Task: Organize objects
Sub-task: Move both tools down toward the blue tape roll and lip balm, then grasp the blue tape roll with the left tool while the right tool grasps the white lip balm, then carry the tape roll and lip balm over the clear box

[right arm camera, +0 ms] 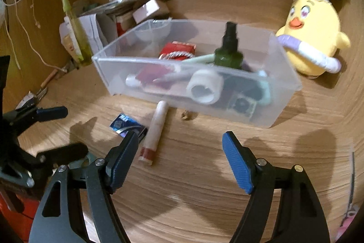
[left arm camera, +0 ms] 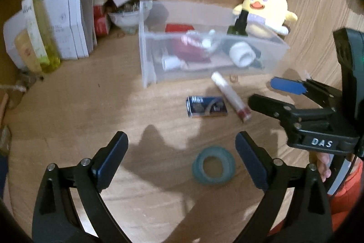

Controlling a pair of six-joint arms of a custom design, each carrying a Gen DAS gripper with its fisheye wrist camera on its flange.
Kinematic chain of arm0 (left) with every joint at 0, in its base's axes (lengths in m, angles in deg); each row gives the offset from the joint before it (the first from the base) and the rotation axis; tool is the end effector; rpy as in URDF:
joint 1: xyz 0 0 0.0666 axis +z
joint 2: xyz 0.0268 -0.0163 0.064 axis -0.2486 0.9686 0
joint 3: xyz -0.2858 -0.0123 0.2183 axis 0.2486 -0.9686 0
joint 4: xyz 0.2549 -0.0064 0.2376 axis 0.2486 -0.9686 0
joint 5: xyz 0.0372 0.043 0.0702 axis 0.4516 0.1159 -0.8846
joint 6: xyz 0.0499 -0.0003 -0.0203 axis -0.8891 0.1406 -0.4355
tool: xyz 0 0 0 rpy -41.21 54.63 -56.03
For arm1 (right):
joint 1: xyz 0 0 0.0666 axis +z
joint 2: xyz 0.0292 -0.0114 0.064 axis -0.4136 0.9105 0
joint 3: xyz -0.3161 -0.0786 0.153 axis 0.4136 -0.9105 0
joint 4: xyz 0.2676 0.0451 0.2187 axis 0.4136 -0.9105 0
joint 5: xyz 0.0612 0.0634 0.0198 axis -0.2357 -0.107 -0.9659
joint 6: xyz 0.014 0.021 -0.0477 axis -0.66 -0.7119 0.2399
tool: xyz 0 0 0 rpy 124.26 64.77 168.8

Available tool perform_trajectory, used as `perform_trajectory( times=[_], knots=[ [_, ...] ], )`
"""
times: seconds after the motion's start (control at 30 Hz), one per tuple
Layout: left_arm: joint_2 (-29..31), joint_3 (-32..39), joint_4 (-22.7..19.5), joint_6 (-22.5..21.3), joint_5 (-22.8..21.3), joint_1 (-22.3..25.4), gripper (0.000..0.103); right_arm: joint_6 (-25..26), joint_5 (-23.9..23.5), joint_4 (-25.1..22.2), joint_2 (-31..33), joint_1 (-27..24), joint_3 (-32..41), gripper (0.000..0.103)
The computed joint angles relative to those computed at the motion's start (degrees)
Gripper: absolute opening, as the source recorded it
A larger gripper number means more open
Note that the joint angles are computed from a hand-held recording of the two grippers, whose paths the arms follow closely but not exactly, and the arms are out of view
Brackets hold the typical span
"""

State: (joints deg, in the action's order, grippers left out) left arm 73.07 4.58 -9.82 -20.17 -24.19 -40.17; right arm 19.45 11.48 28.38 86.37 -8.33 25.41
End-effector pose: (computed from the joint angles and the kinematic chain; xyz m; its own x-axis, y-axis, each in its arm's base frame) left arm 0.4778 -0.2290 0.2362 -0.7773 0.0780 -0.6243 0.2004 0.9713 -0.1283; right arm 0.5231 0.1572 0.2561 -0.6809 -0.2663 -0.6822 -0.4388 0.8942 0.0888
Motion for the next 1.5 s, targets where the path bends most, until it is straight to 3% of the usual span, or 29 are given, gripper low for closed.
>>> perform_trajectory(
  times=[0.13, 0.37, 0.47, 0.57, 0.73, 1.5],
  knots=[
    [0.0, -1.1, -0.2, 0.4, -0.2, -0.6, 0.096, 1.0, 0.7, -1.9, 1.6, 0.8, 1.8, 0.072],
    [-0.7, -3.3, 2.6, 0.3, -0.8, -1.2, 0.094, 2.6, -0.4, -5.5, 4.3, 1.4, 5.5, 0.043],
    [-0.5, -3.2, 2.7, -0.4, -0.4, -1.2, 0.074, 3.2, -0.3, -6.8, 5.2, 1.8, 6.9, 0.033],
    [-0.5, -3.4, 3.1, -0.6, -0.7, -1.4, 0.069, 3.7, 0.2, -7.4, 5.8, 2.1, 8.0, 0.029],
    [-0.7, -3.9, 4.3, -1.8, -1.3, -1.8, 0.041, 4.1, -0.4, -8.2, 6.3, 2.2, 9.1, 0.015],
    [-0.8, 0.4, 6.7, 0.5, 0.6, -0.2, 0.039, 1.9, -6.4, 0.0, -2.3, -2.4, -0.2, 0.014]
  ],
)
